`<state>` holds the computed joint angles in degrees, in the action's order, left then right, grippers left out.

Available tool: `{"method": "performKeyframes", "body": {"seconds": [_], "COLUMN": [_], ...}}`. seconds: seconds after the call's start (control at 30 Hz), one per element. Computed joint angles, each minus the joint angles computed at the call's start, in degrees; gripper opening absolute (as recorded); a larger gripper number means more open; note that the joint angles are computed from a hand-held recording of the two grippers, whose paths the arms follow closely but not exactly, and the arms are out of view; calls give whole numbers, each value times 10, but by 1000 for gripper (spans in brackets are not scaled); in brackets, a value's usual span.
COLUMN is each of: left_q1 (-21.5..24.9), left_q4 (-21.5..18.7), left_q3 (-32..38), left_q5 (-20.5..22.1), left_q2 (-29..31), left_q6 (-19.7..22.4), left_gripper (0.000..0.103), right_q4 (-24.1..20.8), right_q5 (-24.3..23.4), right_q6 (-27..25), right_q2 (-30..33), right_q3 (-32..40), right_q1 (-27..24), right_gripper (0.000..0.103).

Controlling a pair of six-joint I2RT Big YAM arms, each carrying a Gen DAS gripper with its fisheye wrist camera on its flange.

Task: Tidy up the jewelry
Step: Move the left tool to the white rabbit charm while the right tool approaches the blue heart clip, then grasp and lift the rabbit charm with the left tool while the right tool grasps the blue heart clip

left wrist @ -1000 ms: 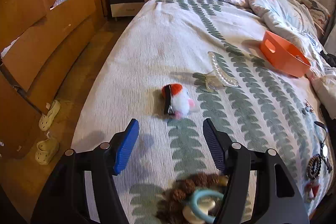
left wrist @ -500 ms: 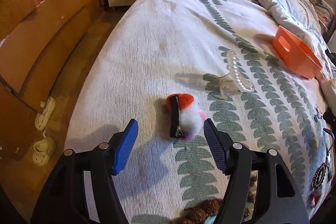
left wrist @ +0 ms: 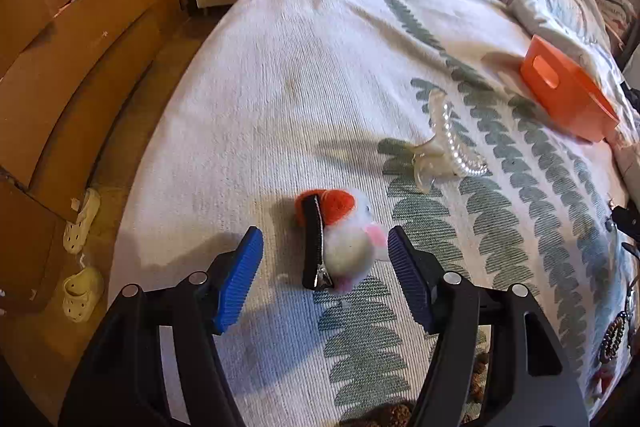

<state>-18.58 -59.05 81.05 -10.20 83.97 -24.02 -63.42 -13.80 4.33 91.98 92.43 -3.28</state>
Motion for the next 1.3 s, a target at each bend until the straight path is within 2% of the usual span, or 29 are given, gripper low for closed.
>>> {"method": "performKeyframes", "body": {"seconds": [0.2, 0.3, 0.43, 0.6, 0.7, 0.8, 0.87, 0.97, 1.13, 1.3], "left_q1": [2, -1, -7, -6, -8, -9, -9, -6, 7, 16], "left_q4": [-10, -12, -11, -8, -7, -7, -9, -12, -9, 1], "left_q3": [10, 14, 13, 12, 11, 11, 10, 8, 4, -2], "left_q5": [-4, -8, -27, -28, -34, -39, -47, -46, -20, 19], "left_q2": [19, 26, 29, 29, 29, 28, 27, 23, 13, 0], "left_q6": [7, 17, 23, 23, 24, 22, 21, 17, 11, 10], "left_gripper": [65, 70, 71, 71, 70, 65, 57, 47, 36, 35], "right_q4": [-1, -1, 21, 34, 36, 36, 35, 33, 31, 32], "right_q5": [29, 55, 71, 83, 87, 86, 79, 71, 54, 31], "right_q6": [2, -6, -8, -8, -11, -12, -11, -10, -9, -7], "right_q2": [17, 22, 22, 29, 28, 26, 26, 24, 21, 15], "right_q3": [12, 13, 7, 12, 11, 11, 13, 13, 12, 10], "right_q1": [13, 22, 26, 30, 32, 31, 31, 31, 26, 15], "right_gripper": [66, 66, 66, 64, 57, 43, 31, 19, 13, 13]}}
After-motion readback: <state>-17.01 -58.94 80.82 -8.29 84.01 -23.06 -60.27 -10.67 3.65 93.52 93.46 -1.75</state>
